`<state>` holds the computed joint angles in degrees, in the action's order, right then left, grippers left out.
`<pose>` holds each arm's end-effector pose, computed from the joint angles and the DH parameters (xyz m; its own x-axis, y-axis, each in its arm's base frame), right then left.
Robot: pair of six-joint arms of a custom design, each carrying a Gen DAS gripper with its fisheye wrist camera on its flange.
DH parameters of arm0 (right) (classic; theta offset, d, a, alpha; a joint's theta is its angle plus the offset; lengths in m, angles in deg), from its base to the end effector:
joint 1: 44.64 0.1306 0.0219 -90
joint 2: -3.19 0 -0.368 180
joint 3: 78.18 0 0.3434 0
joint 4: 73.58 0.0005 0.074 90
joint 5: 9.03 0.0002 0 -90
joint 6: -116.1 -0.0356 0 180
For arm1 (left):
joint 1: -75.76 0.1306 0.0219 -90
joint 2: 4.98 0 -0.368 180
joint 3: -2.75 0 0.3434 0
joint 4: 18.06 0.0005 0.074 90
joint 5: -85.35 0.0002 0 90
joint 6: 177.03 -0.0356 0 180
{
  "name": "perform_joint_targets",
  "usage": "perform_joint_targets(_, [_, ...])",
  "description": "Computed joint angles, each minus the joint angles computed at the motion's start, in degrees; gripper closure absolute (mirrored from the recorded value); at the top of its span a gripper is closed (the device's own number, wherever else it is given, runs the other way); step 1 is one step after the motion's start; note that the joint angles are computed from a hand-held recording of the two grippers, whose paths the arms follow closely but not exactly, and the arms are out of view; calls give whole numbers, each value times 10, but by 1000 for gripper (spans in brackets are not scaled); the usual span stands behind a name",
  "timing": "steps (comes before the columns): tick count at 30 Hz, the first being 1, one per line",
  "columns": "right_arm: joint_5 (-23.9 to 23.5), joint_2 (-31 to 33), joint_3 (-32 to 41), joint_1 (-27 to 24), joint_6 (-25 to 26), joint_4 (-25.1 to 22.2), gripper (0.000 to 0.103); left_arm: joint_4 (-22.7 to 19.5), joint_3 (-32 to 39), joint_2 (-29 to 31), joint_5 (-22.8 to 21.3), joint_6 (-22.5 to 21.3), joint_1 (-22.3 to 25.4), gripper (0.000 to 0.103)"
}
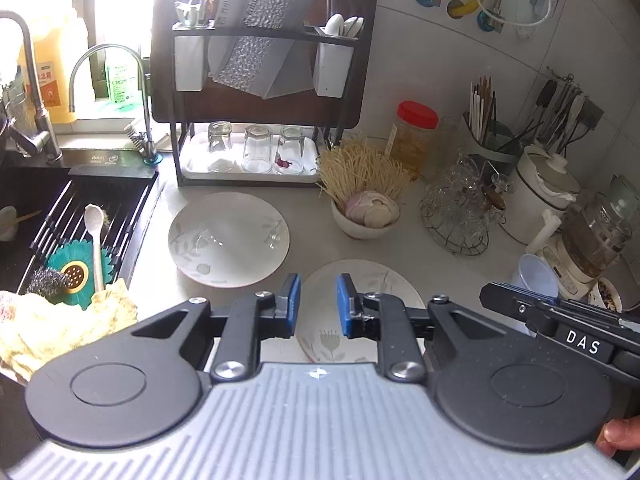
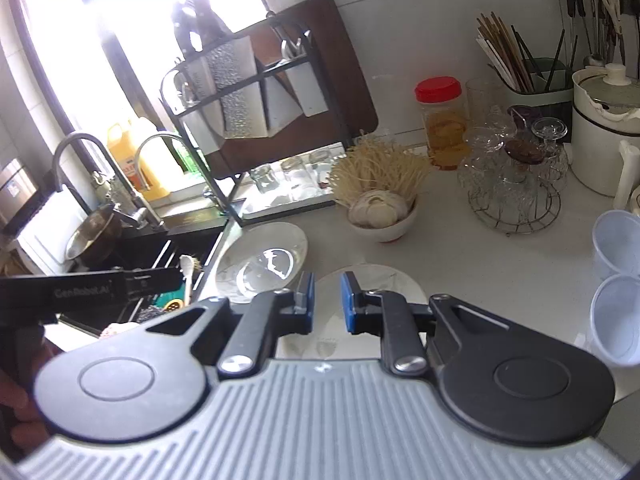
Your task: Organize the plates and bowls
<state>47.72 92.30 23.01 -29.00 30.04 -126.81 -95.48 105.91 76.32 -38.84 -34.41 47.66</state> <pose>0.4089 0.1342 0.5020 -0.5894 -0.2247 -0.7760 -0.6651 0.6802 0.3082 0.3120 -0.1445 0.5368 -0.5285 -0.4629 -0.7116 -0.5118 0.8425 -0.1680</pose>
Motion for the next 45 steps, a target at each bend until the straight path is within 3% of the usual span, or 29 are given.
perform_joint_targets(5, [17, -33, -34, 24, 3, -4, 84, -3, -52, -47, -4, 46, -21, 79])
perform_joint_targets(11, [48, -63, -66, 50, -18, 7, 84, 6, -104, -95, 1, 59, -30, 79])
perform_joint_targets(24, [110, -107, -117, 113, -88, 43, 84, 6, -162, -163, 48, 10, 6, 79])
perform_joint_targets(34, [130, -65, -83, 138, -111, 38, 84, 26, -184, -178, 95, -41, 83, 65])
perform_joint_targets(45, [127, 63, 22, 158, -128, 47, 84, 88, -195, -153, 150, -138, 232, 58])
